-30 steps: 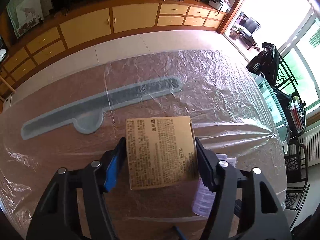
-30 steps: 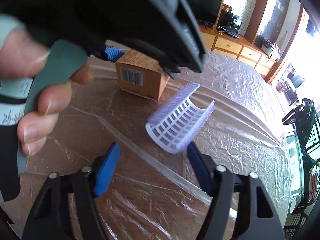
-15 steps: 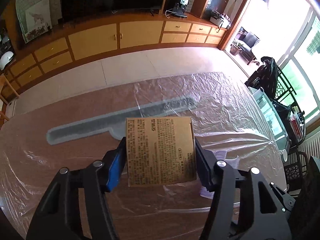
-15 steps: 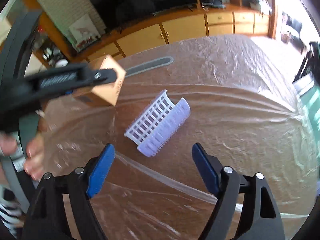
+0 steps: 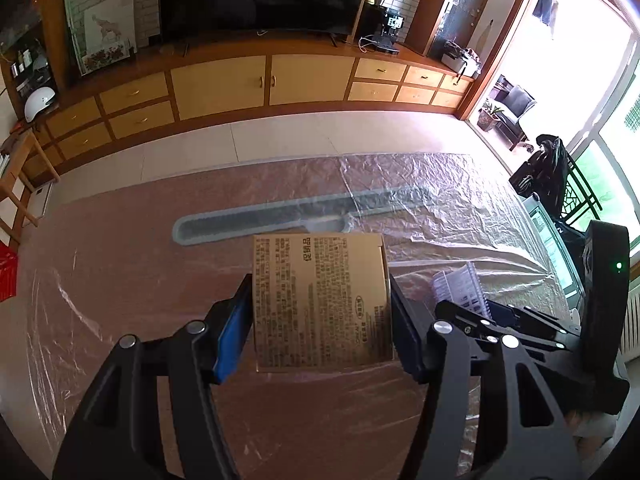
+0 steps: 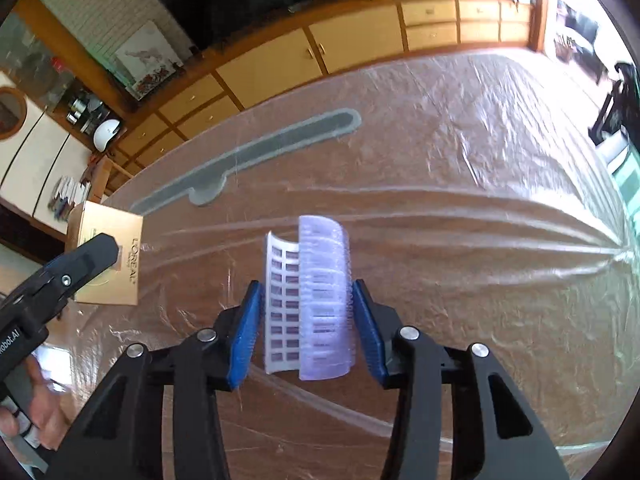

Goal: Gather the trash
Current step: 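Grasp the cardboard box with the left gripper while the right gripper grasps the purple roller pack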

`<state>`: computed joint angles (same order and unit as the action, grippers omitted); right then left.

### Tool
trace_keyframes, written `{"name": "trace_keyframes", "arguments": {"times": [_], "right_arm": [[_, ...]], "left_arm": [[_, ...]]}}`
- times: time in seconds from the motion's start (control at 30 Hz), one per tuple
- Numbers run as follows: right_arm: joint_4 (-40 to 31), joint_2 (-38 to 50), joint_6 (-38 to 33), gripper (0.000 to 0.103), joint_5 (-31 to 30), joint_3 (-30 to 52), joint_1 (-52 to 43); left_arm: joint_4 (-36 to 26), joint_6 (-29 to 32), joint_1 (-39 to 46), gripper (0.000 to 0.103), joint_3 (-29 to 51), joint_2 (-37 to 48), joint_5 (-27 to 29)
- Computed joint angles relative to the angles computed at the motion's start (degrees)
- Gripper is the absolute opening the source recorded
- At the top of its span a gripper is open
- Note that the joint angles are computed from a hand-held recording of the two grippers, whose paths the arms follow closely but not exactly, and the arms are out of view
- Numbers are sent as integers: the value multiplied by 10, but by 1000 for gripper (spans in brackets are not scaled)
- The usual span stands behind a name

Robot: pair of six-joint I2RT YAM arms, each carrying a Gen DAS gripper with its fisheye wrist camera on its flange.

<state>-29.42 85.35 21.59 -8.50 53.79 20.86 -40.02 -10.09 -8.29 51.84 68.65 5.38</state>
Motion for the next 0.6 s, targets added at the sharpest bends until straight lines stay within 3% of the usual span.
{"name": "trace_keyframes", "arguments": {"times": [0.1,0.23,0.27,0.33,0.6], "right_arm": [[7,-13,-9,59,52,-17,32],[12,-17,-30,60,119,-31,64],[16,-19,-35,59,129,-35,67],[21,-25,-40,42,151,-44,77],[23,-126,-50,41,54,-99,34]], "left_arm": [[-9,8,22,62,-20,-30,10],[-23,17,41,62,-37,-64,17],[-26,18,42,62,-41,-71,17],[-29,18,44,62,-50,-87,16],[-51,21,52,61,-89,-155,33]]}}
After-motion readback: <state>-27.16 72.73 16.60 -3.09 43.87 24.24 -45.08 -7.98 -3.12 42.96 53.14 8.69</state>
